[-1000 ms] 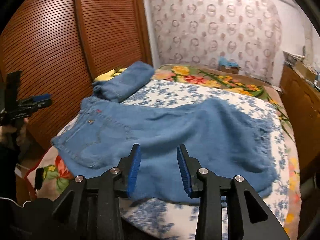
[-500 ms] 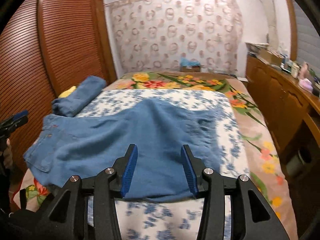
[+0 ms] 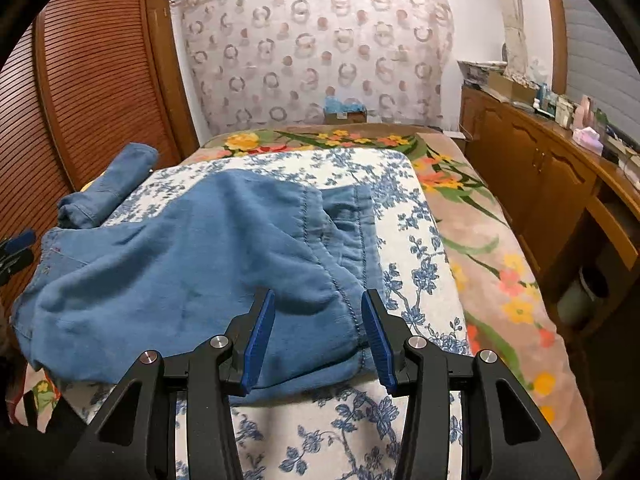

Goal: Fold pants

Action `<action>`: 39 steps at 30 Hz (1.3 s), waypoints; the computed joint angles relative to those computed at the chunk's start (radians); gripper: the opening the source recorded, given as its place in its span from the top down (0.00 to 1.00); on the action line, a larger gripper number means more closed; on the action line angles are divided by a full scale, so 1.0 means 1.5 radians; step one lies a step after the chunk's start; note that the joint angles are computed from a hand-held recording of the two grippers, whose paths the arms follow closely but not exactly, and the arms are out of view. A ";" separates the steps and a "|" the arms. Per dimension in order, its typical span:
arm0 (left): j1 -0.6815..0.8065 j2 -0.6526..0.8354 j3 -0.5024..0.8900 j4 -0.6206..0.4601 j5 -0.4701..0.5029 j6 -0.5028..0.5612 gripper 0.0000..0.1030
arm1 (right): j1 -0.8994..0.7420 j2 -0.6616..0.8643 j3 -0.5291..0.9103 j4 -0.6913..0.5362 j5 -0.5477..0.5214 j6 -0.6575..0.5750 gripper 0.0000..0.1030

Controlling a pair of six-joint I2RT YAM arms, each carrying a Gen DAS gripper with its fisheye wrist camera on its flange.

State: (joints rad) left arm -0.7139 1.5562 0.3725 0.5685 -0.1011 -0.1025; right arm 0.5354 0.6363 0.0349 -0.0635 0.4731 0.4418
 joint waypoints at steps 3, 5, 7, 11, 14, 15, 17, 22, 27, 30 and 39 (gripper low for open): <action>-0.010 0.032 0.012 0.006 -0.011 -0.002 0.23 | -0.013 0.023 0.000 0.015 -0.010 -0.002 0.55; -0.014 0.060 0.022 0.011 -0.015 -0.008 0.23 | -0.026 0.003 -0.003 -0.004 -0.026 -0.008 0.55; -0.015 0.087 0.033 0.011 -0.014 -0.011 0.23 | -0.031 -0.009 -0.005 -0.016 -0.033 -0.009 0.55; -0.012 0.119 0.040 0.016 -0.004 -0.017 0.23 | -0.052 0.007 -0.010 0.002 -0.060 -0.016 0.55; -0.011 0.137 0.042 0.023 0.005 -0.021 0.23 | -0.074 0.023 -0.015 0.027 -0.083 -0.031 0.55; -0.012 0.140 0.042 0.023 0.005 -0.022 0.23 | -0.077 0.020 -0.016 0.024 -0.088 -0.033 0.55; -0.015 0.145 0.042 0.023 0.003 -0.024 0.23 | -0.066 0.026 -0.013 0.018 -0.078 -0.029 0.55; -0.017 0.146 0.040 0.023 0.005 -0.030 0.23 | -0.073 -0.015 -0.013 -0.022 -0.073 -0.042 0.85; -0.011 0.125 0.033 0.020 0.007 -0.030 0.23 | -0.082 -0.122 -0.009 -0.092 -0.086 -0.061 0.98; -0.005 0.100 0.022 0.017 0.007 -0.028 0.23 | -0.035 -0.182 0.021 -0.162 -0.038 -0.054 0.99; 0.050 -0.039 -0.033 -0.014 0.022 -0.015 0.23 | 0.210 -0.086 0.189 -0.190 0.155 -0.069 0.99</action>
